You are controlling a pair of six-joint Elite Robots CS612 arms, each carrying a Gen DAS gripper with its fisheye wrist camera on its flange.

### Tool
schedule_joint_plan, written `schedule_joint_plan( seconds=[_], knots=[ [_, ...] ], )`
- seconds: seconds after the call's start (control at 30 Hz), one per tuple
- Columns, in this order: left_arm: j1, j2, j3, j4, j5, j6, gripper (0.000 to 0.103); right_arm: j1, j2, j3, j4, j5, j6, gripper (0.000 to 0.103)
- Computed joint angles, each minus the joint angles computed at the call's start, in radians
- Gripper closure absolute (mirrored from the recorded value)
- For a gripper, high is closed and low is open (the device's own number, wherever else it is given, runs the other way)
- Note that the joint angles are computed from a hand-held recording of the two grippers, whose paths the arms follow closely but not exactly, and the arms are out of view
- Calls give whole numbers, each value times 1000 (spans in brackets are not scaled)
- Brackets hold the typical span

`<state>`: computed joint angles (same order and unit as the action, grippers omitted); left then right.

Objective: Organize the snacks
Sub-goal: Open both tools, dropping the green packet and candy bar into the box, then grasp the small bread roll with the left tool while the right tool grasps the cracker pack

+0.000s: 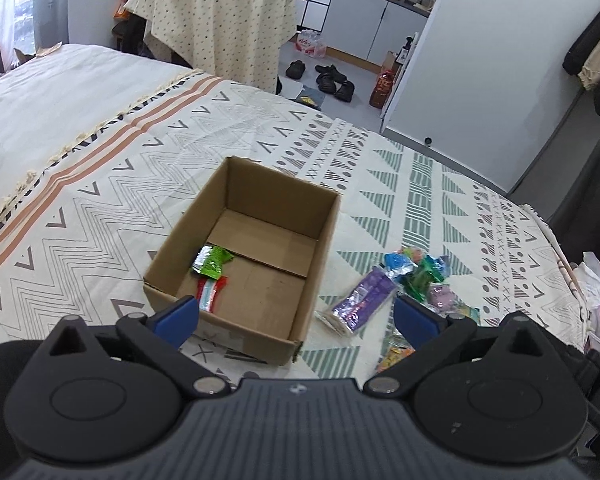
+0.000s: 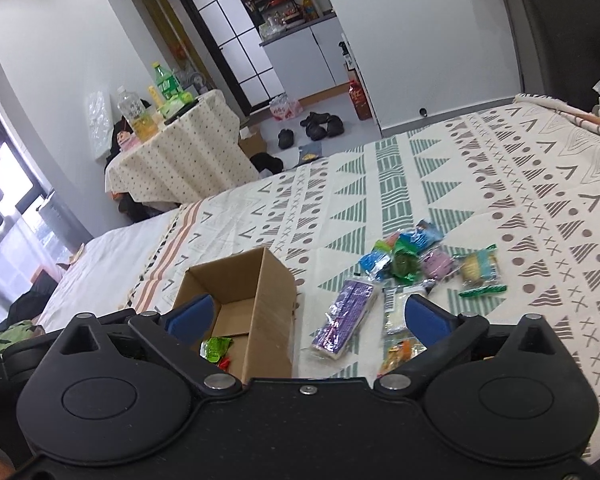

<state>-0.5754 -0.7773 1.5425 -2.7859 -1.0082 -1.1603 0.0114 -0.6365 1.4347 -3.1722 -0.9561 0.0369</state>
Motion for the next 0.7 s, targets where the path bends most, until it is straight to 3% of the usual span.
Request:
schedule_joint_plan(
  seconds=[0.7],
  knots=[
    [-41,6,-34,17,-39,31,0,-54,-32,62,-24,14,-30,0]
  ],
)
